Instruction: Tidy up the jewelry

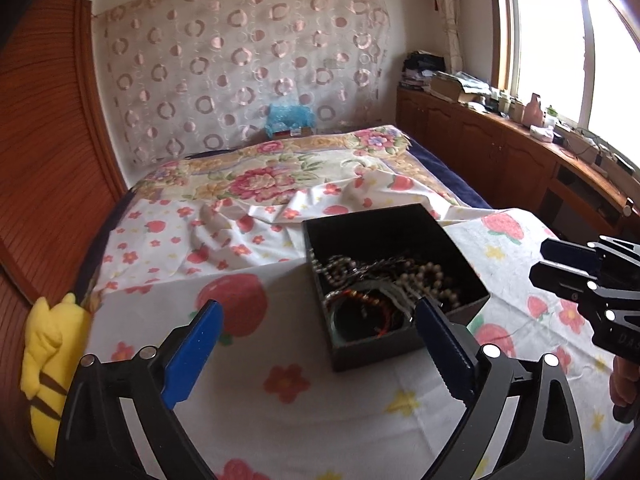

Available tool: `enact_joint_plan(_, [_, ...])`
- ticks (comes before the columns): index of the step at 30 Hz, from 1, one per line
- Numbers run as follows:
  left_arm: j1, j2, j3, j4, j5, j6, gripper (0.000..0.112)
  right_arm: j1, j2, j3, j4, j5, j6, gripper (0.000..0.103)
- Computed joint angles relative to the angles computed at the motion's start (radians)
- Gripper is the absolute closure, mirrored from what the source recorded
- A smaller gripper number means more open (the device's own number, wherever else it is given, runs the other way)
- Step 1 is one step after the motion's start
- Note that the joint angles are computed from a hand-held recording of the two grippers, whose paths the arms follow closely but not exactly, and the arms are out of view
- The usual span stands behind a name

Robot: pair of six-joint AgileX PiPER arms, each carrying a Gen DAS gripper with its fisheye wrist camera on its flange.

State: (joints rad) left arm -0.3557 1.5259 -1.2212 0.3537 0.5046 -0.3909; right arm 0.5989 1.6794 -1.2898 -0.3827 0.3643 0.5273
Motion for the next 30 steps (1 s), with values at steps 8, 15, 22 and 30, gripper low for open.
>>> enact_joint_plan(8, [-0.047, -0.164, 0.164, 0.142, -0.014, -0.149, 0.017, 0.077, -0.074, 0.106, -0.295, -0.04, 0.362, 0.021])
enact_joint_plan(15, [-0.114, -0.294, 0.238, 0.181, 0.034, -0.234, 0.017, 0.174, -0.156, 0.199, -0.643, 0.035, 0.747, 0.003])
enact_joint_plan(22, [-0.191, -0.395, 0.278, 0.3, 0.124, -0.424, 0.017, 0.266, -0.21, 0.251, -0.794, 0.148, 0.931, 0.003])
enact_joint_plan(30, [-0.334, -0.475, 0.296, 0.423, 0.27, -0.562, 0.017, 0.373, -0.293, 0.303, -0.884, 0.256, 1.049, 0.003])
